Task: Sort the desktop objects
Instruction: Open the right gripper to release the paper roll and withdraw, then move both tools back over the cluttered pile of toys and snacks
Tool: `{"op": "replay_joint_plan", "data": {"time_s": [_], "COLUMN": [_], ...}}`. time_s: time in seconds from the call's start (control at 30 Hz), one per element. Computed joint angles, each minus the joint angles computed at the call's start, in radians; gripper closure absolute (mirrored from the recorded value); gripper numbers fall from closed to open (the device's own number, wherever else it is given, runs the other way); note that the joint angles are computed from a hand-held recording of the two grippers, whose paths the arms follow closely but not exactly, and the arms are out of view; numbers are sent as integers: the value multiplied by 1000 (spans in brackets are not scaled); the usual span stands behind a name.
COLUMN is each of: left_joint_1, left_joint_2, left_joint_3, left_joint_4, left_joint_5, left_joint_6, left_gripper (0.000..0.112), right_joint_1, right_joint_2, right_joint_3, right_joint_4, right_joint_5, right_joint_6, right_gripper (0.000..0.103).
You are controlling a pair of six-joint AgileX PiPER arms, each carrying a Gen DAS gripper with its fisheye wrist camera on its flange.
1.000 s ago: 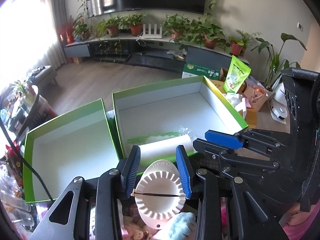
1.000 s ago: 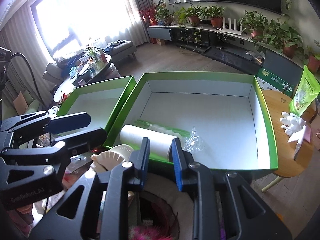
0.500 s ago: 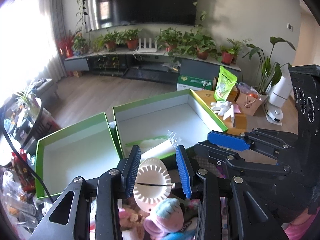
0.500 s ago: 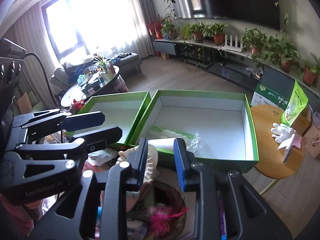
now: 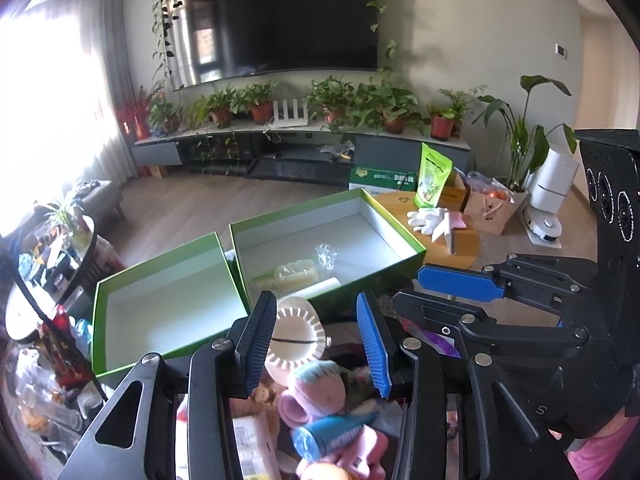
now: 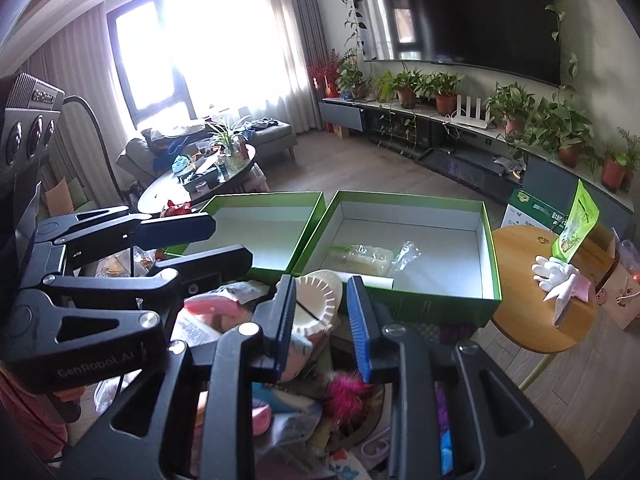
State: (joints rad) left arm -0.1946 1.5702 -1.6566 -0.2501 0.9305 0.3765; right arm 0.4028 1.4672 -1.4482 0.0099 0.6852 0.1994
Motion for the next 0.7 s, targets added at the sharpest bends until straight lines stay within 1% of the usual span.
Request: {"op": "replay_joint_plan", "data": {"time_s": [0.2, 0.43, 0.7], "left_joint_1": [-7, 5, 29], "left_joint_2": [-70, -163, -256], "left_joint_3": [77, 175, 258], "left_joint_4": [5, -5, -28], "left_joint_5": [-18, -48, -49], "left_joint_6": [-1, 9, 22], "left_gripper": [70, 70, 70], "right_joint_1": [37, 87, 169], "right_joint_2": [-70, -122, -165], "right_joint_3": [73, 120, 154], "right_joint_4": [-37, -83, -167], "right_joint_5": [-10, -16, -4], "right_joint_6": [38, 84, 173], "right_gripper": [76, 76, 76]}}
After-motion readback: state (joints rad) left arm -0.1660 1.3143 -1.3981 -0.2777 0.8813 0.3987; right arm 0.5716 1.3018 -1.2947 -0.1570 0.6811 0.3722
